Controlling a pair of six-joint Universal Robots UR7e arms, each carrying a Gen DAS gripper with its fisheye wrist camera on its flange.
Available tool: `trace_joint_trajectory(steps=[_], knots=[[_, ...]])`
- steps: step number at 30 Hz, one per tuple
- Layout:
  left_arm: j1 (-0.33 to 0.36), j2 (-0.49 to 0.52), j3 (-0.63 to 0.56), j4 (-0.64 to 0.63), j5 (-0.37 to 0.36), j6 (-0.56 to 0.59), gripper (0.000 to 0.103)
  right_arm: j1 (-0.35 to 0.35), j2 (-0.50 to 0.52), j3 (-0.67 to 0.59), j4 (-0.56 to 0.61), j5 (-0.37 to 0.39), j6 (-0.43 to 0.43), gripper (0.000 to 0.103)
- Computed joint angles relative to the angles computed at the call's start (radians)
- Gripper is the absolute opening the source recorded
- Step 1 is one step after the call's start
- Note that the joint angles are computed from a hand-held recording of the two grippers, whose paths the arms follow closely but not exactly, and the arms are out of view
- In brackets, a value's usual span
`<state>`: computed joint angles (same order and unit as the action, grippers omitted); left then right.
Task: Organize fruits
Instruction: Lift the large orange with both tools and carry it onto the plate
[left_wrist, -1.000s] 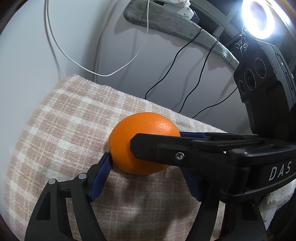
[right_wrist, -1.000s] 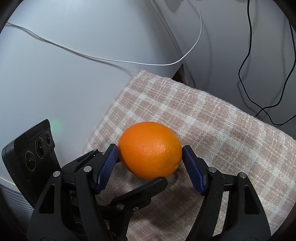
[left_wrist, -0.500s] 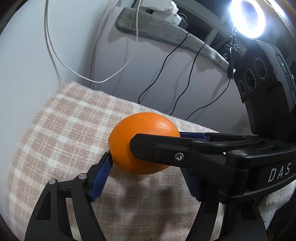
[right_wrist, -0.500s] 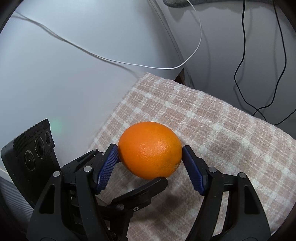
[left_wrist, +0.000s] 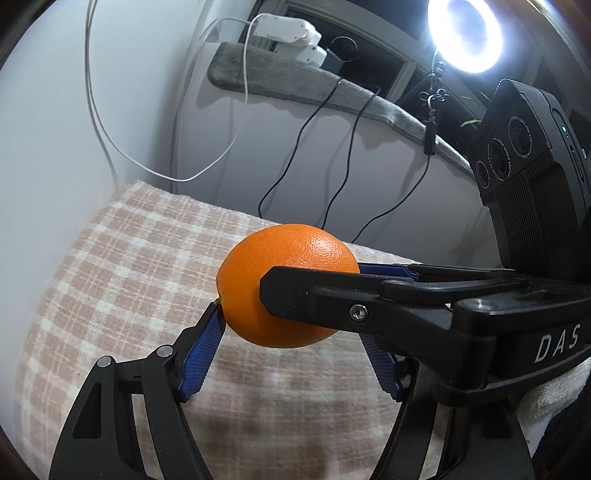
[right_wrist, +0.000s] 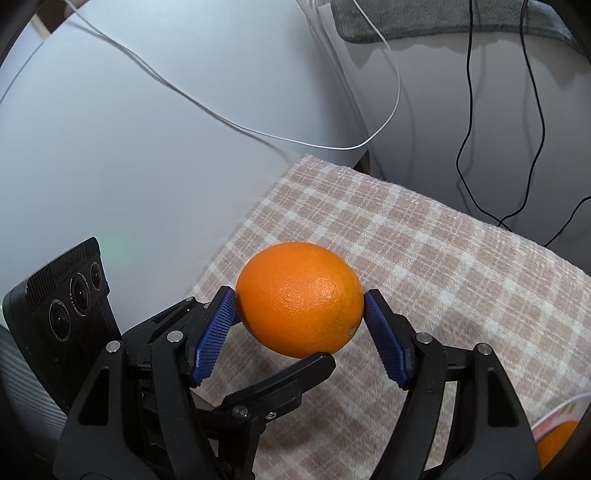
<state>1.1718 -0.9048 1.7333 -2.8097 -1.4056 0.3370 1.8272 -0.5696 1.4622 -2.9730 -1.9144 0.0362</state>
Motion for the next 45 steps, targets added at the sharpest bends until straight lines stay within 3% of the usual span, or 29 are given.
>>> trace_joint_trajectory(steps=[10, 25, 45], knots=[[-0.043, -0.051, 0.110, -0.075, -0.012, 0.009, 0.073, 0.031, -0.062, 0.125, -0.110, -0.034, -0.010, 0.074], [-0.140, -0.086, 0.271, -0.144, -0.060, 0.019, 0.073, 0.051, -0.216, 0.430, -0.351, -0.110, 0.020, 0.074], [-0.252, -0.067, 0.370, -0.117, -0.126, 0.033, 0.073, 0.048, -0.403, 0.751, -0.535, -0.196, 0.081, 0.074]])
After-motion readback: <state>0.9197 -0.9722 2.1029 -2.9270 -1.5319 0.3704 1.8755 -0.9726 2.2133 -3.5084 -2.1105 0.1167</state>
